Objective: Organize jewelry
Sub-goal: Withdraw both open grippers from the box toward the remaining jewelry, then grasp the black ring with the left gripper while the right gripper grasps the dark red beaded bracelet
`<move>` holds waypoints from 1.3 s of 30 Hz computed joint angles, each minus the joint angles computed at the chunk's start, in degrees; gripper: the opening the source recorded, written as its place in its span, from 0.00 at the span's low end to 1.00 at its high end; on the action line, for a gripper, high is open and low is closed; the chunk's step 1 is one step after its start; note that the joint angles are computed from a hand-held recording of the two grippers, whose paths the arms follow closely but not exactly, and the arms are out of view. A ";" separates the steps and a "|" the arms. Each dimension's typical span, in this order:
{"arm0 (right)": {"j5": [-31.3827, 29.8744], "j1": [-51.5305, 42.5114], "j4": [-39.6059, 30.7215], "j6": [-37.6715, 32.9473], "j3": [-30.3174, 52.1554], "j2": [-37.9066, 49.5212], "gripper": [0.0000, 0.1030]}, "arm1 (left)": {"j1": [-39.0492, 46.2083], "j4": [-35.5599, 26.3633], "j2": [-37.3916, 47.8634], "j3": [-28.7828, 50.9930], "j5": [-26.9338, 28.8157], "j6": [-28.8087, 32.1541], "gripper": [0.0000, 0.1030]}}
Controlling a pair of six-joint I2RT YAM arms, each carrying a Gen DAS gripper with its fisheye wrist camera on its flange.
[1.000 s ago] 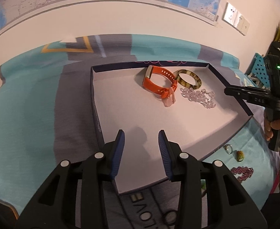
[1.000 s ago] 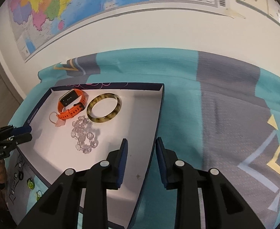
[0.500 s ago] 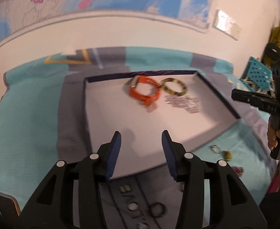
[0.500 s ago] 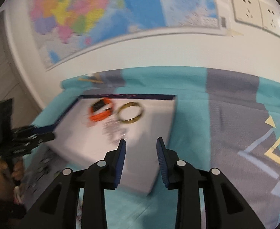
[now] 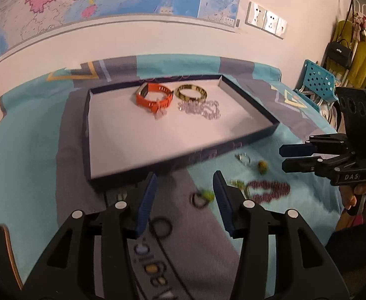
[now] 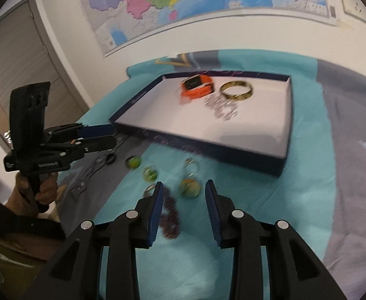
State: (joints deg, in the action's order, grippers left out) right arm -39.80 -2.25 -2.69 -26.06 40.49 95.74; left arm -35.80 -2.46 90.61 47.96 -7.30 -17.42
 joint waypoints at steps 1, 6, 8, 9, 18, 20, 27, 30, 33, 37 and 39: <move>0.20 0.22 -0.22 -0.34 -0.55 -0.26 0.31 | -0.10 0.03 -0.39 -0.79 0.06 -0.05 0.46; 1.53 1.55 -0.02 -1.34 -2.13 -0.39 0.32 | -1.39 -0.93 -1.79 -4.25 -1.70 -1.33 0.46; 2.42 2.23 0.39 -1.13 -2.50 -0.39 0.32 | -1.61 -1.19 -2.03 -4.94 -2.47 -1.71 0.46; 2.92 2.73 0.61 -0.96 -2.71 -0.31 0.32 | -1.59 -1.23 -2.10 -5.21 -2.73 -1.88 0.46; 8.45 7.62 5.64 -0.06 -5.76 -1.11 0.39 | -0.93 -2.46 0.25 -4.03 -4.43 -2.95 0.46; 9.41 8.40 6.61 0.75 -6.09 -1.23 0.39 | -0.97 -2.30 0.59 -3.86 -4.38 -2.97 0.45; 15.07 10.86 9.84 2.06 -8.20 -2.91 0.24 | -2.04 -3.27 1.16 -3.01 -6.45 -2.57 0.29; 14.18 9.95 8.88 2.68 -7.34 -2.31 0.09 | -1.86 -3.46 1.01 -2.99 -6.12 -2.75 0.22; 14.09 10.02 9.01 2.75 -7.40 -2.23 0.08 | -2.27 -3.37 1.24 -2.89 -6.71 -2.96 0.22; 11.08 8.67 7.34 3.20 -6.41 -1.60 0.06 | -2.95 -2.90 0.91 -3.21 -6.22 -3.11 0.22; 9.42 7.83 6.56 3.56 -5.96 -1.39 0.03 | -3.29 -2.80 0.75 -3.29 -6.38 -3.19 0.22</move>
